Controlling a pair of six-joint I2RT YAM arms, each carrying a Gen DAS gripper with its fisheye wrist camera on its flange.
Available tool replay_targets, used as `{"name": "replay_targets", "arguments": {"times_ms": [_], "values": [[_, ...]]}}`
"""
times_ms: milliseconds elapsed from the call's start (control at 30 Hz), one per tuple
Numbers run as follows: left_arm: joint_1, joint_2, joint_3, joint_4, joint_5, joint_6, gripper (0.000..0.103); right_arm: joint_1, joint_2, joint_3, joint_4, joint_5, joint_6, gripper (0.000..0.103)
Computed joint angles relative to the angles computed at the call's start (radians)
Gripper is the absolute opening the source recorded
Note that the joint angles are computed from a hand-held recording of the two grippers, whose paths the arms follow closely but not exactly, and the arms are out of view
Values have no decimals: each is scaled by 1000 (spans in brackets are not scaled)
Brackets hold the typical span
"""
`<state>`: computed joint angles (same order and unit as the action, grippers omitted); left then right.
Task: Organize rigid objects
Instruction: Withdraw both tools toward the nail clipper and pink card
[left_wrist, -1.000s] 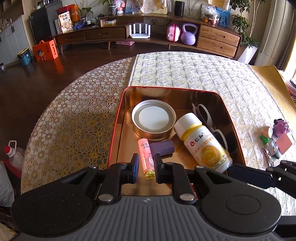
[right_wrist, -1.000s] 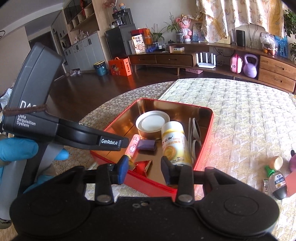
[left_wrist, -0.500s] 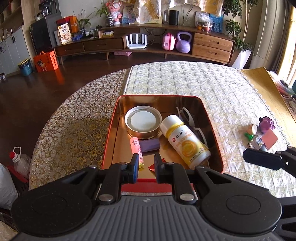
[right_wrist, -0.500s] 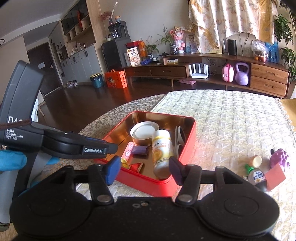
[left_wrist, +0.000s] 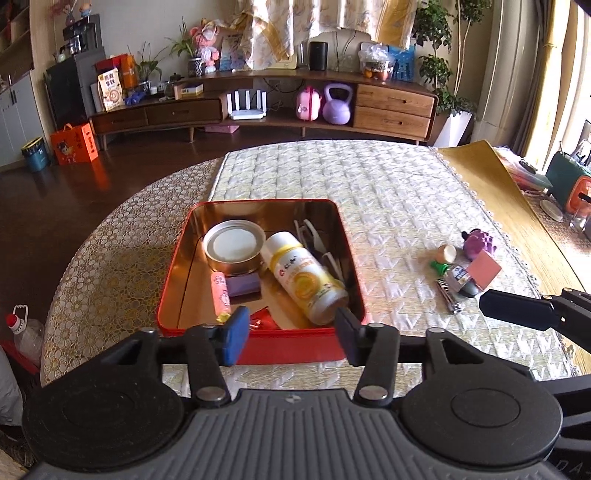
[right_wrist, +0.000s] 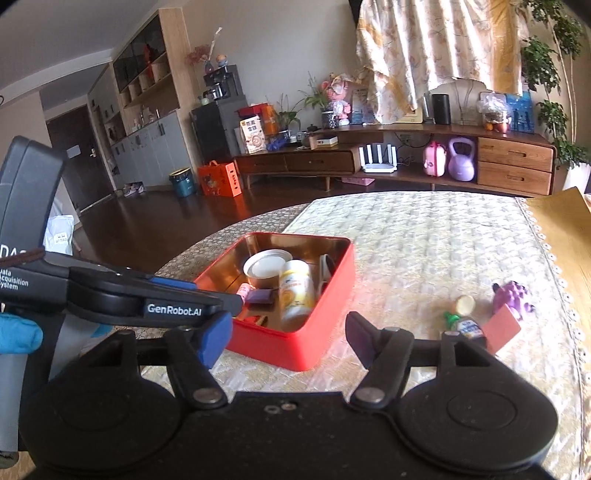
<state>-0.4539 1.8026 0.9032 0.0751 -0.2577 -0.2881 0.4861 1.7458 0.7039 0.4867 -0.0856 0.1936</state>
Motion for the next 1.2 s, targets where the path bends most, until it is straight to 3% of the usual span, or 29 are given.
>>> {"name": "replay_targets", "arguments": {"times_ms": [233, 367, 667, 933, 1067, 1200], "values": [[-59, -1, -2, 4, 17, -46, 65, -56, -84, -130, 61, -2, 16, 79], [-92, 19, 12, 7, 16, -63, 79, -105, -125, -186, 82, -5, 24, 86], [-157, 88, 72, 12, 29, -83, 83, -233, -157, -249, 118, -34, 7, 102], [-185, 183, 169, 1, 33, -98, 87, -325, -115, -227, 112, -59, -45, 103], [-202, 240, 228, 12, 23, -89, 103, -387, -75, -193, 111, -100, -75, 103], [-202, 303, 282, 33, 39, -91, 103, -422, -17, -147, 111, -107, -103, 103]]}}
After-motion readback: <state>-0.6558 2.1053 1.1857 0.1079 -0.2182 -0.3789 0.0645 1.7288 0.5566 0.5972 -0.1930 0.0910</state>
